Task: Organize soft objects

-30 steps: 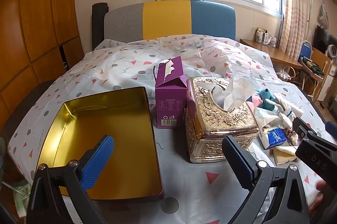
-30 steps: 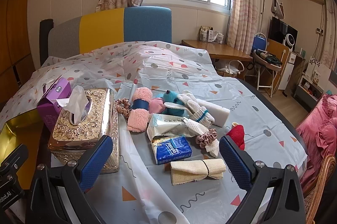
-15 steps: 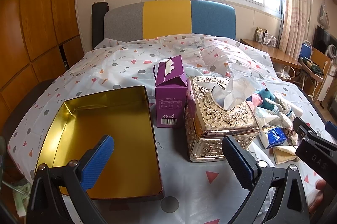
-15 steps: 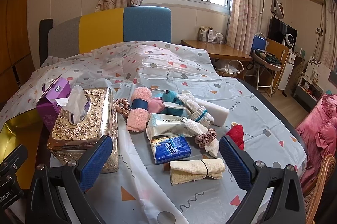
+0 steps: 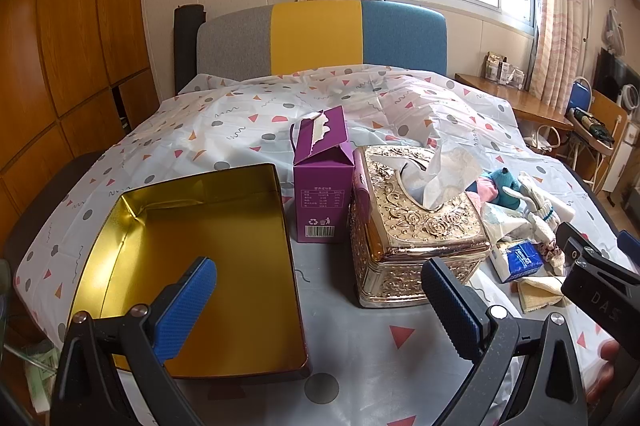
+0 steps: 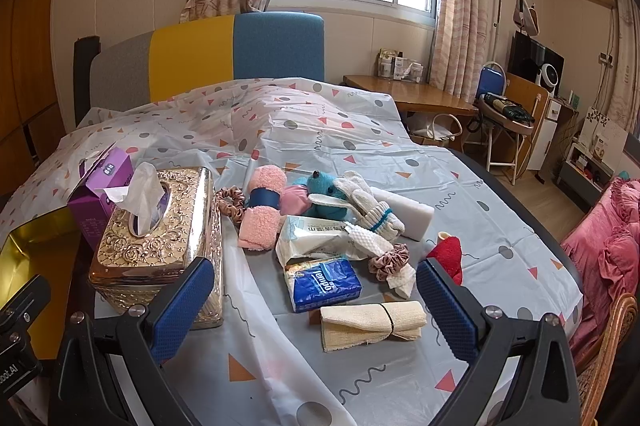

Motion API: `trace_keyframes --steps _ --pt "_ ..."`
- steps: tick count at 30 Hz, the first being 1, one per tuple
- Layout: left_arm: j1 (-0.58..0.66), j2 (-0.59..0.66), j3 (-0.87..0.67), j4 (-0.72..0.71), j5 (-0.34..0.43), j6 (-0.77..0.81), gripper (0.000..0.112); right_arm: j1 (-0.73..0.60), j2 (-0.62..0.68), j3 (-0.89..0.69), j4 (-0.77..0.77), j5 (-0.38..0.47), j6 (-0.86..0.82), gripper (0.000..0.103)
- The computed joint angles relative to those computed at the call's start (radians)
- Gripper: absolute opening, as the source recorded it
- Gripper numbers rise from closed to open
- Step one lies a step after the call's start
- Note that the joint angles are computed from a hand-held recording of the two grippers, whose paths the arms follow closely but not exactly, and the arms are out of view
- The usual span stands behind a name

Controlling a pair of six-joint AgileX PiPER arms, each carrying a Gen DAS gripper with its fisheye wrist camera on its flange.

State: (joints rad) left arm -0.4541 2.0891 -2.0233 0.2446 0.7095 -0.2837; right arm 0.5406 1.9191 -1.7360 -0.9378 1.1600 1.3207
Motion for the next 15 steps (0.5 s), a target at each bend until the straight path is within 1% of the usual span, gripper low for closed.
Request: trace_keyframes --steps 10,12,13,15 --pt "-0.005 0.012 -0.023 -0.017 0.013 0.024 0.103 -0.017 -0.017 0.018 0.003 -0.009 0.0 0.103" --pt "0.007 0.007 -0.016 -0.098 -0.003 0.105 0.103 -0.033 -0.037 0.039 0.01 -0.03 -0.001 0.103" --pt "0.019 0.006 -0.016 -0.19 -0.005 0.187 0.103 -0.049 -0.055 0.057 0.02 -0.05 -0.002 0.103" --pt "0.041 0.032 -0.072 -0.362 0.057 0.336 0.103 -0.099 -0.098 0.098 0.062 -0.103 -0.009 0.103"
